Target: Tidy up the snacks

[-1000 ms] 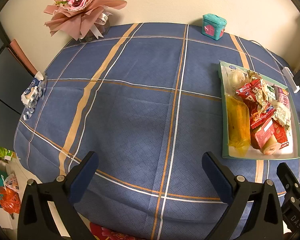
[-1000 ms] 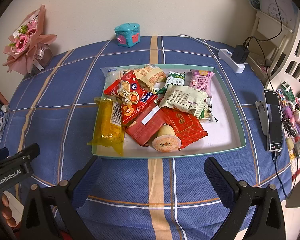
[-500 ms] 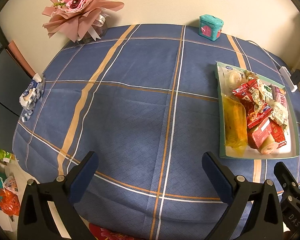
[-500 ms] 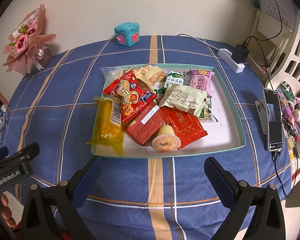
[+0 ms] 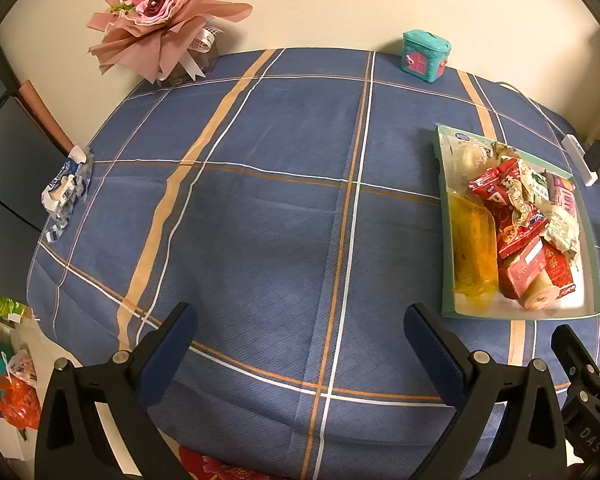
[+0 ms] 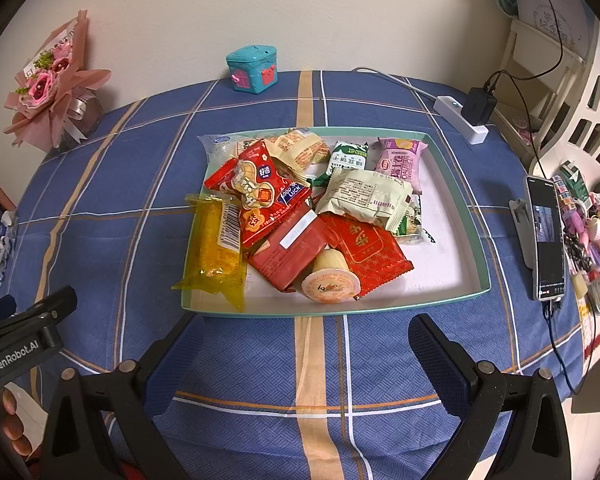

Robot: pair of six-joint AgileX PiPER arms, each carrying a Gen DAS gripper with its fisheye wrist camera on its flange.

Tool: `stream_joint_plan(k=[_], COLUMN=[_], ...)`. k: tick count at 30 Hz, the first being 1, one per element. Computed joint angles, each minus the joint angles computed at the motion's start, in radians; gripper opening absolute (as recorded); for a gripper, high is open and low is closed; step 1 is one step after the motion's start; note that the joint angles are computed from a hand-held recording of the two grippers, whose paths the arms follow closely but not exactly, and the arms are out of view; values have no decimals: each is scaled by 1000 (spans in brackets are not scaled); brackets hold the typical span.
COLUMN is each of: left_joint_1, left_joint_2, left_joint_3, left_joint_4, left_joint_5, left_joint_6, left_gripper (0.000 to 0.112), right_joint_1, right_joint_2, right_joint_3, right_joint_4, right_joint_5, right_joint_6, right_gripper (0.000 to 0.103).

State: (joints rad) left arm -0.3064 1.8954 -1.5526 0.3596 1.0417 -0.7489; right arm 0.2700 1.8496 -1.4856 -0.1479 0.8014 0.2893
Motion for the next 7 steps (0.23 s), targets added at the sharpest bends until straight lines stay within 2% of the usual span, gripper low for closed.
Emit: stream_joint_plan(k=[7], left_joint_1=[-3], left_joint_2=[5], left_joint_3=[-3], left_joint_4=[4], left_joint_5=[7], left_joint_6=[-11], left_gripper=[103], right_joint_1=[-1], right_joint_2=[1], right_joint_3=[0], right_joint_4=[1], right_joint_5=[0], right_joint_6=[-2], right_gripper=[103])
